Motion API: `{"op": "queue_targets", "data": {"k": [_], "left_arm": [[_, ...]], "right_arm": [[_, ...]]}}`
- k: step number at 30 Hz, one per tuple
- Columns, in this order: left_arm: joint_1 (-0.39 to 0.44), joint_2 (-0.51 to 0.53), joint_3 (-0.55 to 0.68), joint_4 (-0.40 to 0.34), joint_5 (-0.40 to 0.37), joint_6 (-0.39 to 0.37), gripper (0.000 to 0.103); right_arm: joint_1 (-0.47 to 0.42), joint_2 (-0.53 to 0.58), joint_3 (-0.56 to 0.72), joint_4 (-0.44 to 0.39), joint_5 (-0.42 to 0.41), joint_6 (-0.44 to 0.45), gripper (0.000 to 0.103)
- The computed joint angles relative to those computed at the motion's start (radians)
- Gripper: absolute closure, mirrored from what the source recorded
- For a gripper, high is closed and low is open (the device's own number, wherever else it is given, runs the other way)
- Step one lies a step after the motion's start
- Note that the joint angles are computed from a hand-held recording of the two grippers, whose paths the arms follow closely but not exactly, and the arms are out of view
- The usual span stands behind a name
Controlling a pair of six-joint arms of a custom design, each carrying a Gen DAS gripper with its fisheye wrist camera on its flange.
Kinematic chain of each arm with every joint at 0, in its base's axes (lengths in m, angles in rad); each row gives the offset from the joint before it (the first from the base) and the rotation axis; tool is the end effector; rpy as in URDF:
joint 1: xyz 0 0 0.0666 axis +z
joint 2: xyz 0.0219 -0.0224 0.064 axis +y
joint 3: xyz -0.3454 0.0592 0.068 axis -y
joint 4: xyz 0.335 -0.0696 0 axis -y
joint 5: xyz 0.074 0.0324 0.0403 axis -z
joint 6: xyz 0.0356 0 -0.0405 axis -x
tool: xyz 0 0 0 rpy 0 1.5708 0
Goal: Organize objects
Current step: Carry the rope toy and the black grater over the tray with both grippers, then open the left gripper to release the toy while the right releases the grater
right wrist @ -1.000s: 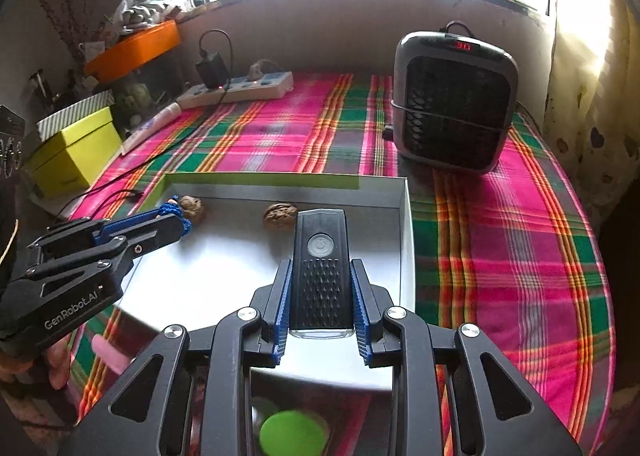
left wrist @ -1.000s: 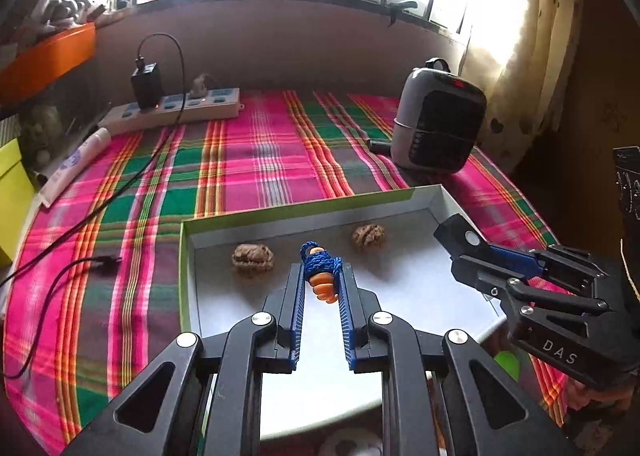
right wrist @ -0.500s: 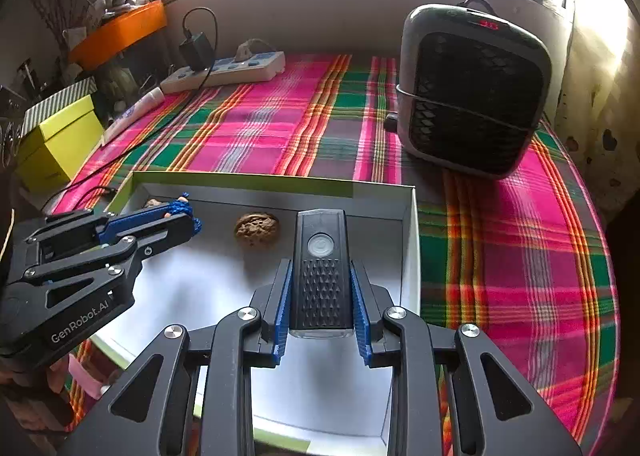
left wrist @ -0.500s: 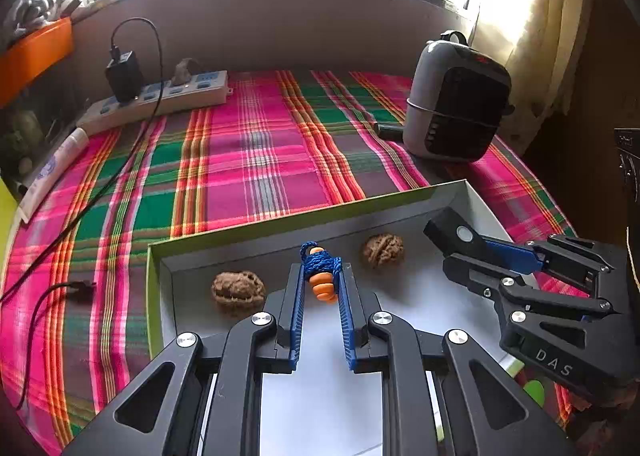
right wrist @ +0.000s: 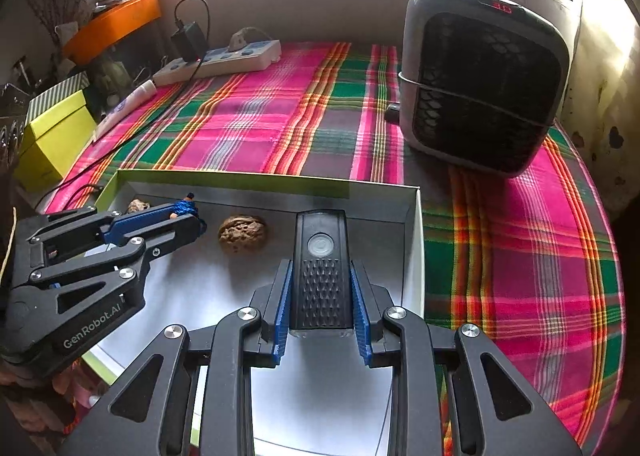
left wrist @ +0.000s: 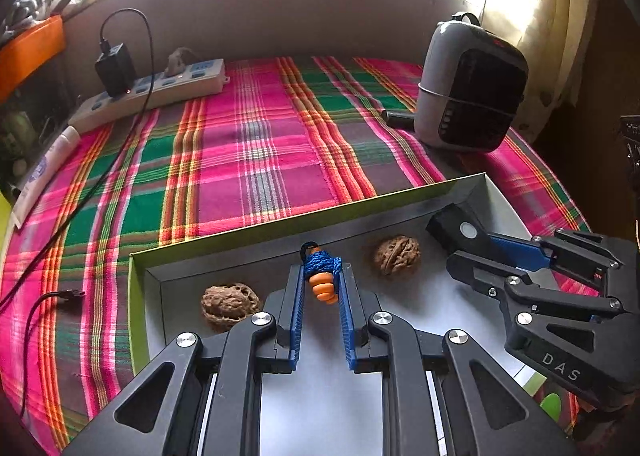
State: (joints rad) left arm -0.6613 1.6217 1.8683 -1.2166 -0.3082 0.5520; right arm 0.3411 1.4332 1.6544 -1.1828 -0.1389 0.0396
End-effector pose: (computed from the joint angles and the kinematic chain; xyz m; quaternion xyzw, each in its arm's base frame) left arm 0.3955 -0.2946 0.4647 0.0062 0.9450 -0.0462 0.3238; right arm 0.4047 0.1485 0.4658 -0.2005 0.9305 0.1104 0.2859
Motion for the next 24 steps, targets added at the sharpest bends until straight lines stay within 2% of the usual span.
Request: {"op": "queue_targets", "data": {"k": [24], "left_arm": [[0.005,0.024,0.028,-0.035,0.015,0.005,0.084]], "right_arm": [[0.002,0.008,0.009,-0.002,0.005,-0.010,0.075]]}}
